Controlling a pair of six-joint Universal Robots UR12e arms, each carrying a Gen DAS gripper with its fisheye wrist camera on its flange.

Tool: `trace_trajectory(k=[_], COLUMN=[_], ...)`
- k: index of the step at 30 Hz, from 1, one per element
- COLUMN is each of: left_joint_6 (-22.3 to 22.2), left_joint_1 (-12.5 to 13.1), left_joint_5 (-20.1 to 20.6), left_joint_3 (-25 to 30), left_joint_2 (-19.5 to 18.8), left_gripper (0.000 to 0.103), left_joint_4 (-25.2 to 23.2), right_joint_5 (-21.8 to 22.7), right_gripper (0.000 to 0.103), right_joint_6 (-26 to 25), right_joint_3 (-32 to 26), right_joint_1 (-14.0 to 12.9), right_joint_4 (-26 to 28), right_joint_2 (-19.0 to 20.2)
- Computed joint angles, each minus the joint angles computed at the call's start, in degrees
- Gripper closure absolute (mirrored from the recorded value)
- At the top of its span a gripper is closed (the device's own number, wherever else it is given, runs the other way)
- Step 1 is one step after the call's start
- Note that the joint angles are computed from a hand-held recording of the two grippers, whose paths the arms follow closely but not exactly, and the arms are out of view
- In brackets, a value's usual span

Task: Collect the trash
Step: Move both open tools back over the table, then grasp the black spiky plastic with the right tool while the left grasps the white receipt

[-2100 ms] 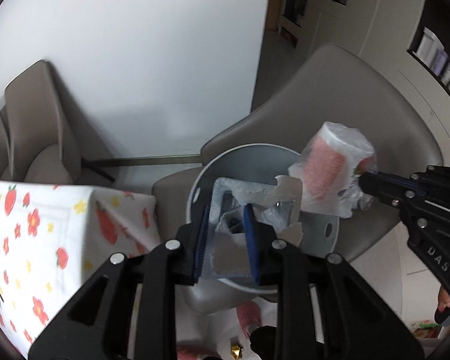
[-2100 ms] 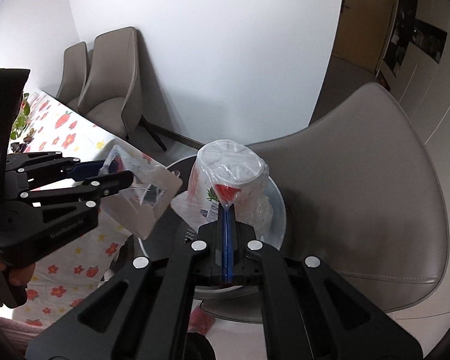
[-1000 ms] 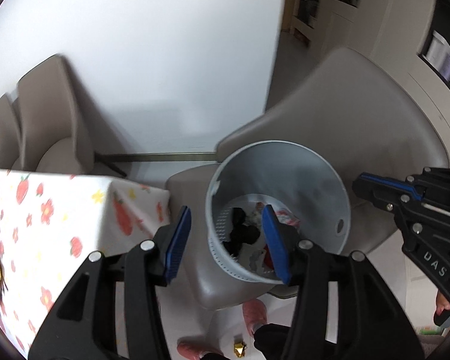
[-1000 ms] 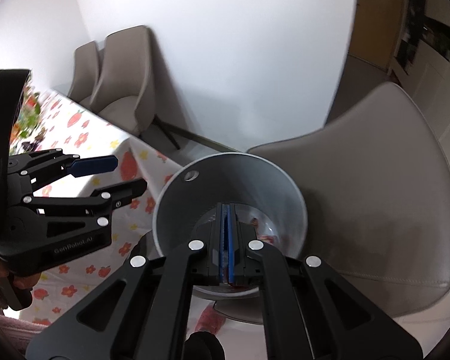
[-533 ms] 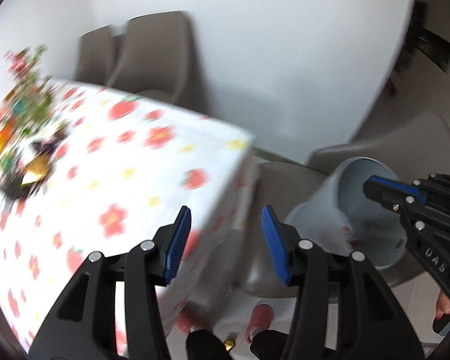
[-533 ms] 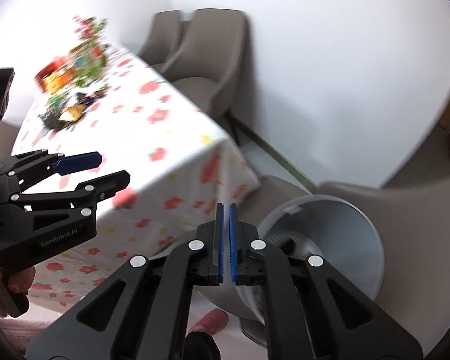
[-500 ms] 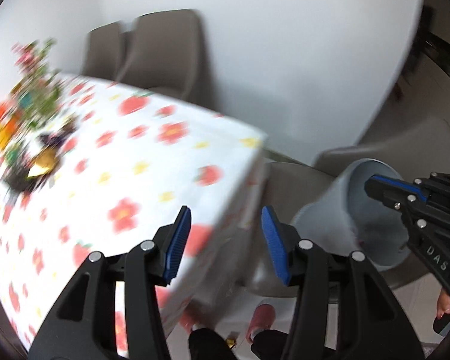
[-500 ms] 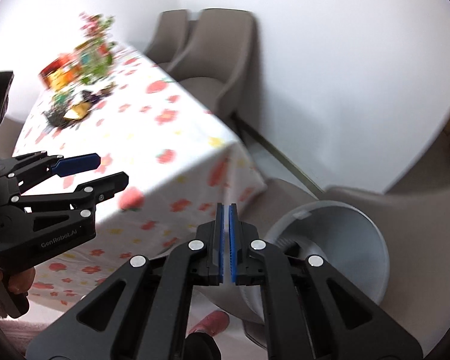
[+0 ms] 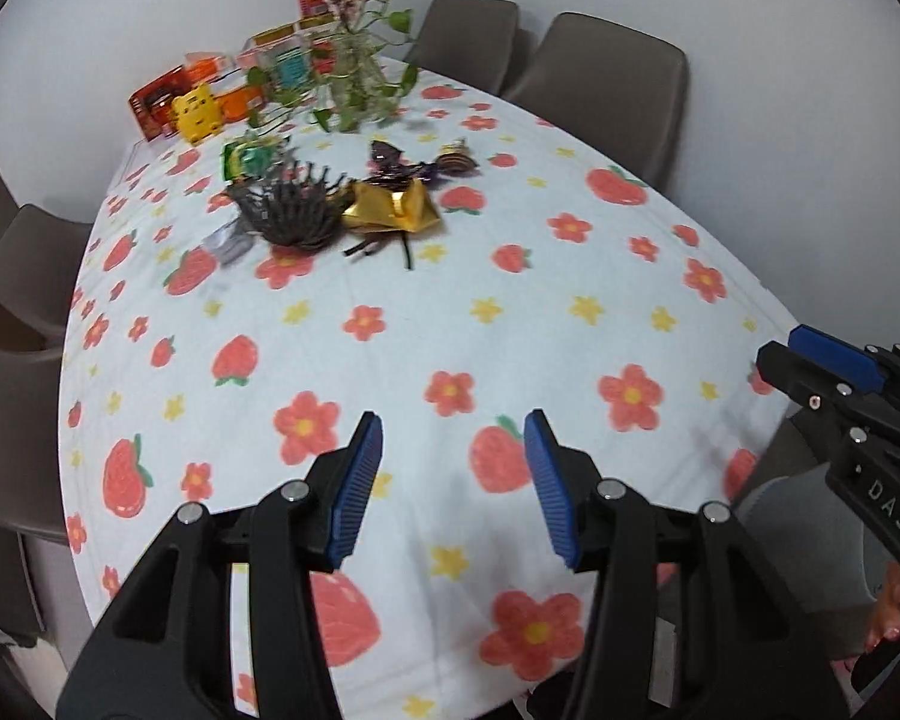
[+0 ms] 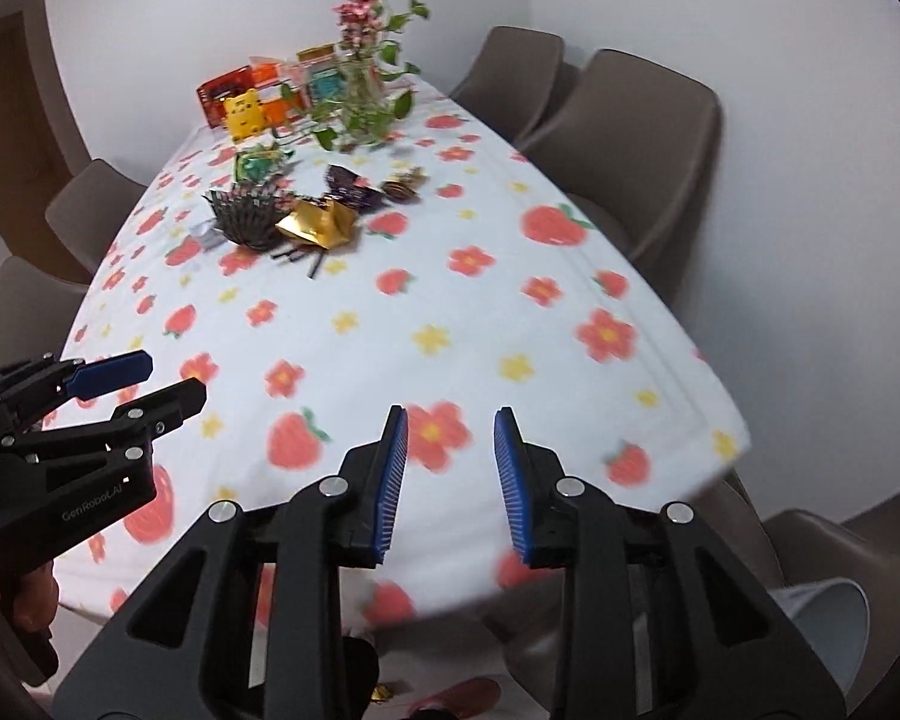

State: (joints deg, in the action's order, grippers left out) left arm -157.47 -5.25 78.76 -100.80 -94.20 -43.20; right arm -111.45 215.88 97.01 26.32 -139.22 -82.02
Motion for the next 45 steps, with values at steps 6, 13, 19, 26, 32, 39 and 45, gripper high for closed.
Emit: trace_trajectory(k=[6,13,19,26,32,39,45], left_joint_6=[-2.3,-3.1,-2.9,-1.9,0.9,4.0,6.5], left_joint_1=[3.5,6.0,7.3,7.8,7.5,7.1,7.1], left_joint_5=[1.3,2.4,3.1,2.8,2.4,-0.2,-2.7], left_joint_3=[4.0,9.4,14.9,20.6,25.0,29.1,30.3], left_joint_2=[-3.3,-8.1,-13.1,-18.2,-22.6,-26.9,-28.5], left_gripper=[0.053,0.053,0.053,0.053,0.053,0.055,0.079], left_joint_4=[0.3,0.6,-0.1,-1.5,-3.8,-5.1,-5.2], right_joint_5=[2.3,4.5,6.4,8.7,10.0,11.7,12.3], right_gripper=[0.074,0.074,0.074,0.074,0.074,0.074,0.092], right_joint_6=[-4.3,-9.0,-12.5,-15.3,-14.4,-14.4,-16.7], right_joint_3=[-8.3,-17.8,-26.9,-36.6,-43.3,-47.1,-48.2], right_joint_1=[0.1,-0.2,-0.7,-1.5,-2.6,-3.4,-3.5], right_joint_4=[-0.1,1.9,4.1,7.0,10.7,14.4,14.9], right_joint_2=[6.8,13.8,20.3,27.3,32.2,35.2,36.1])
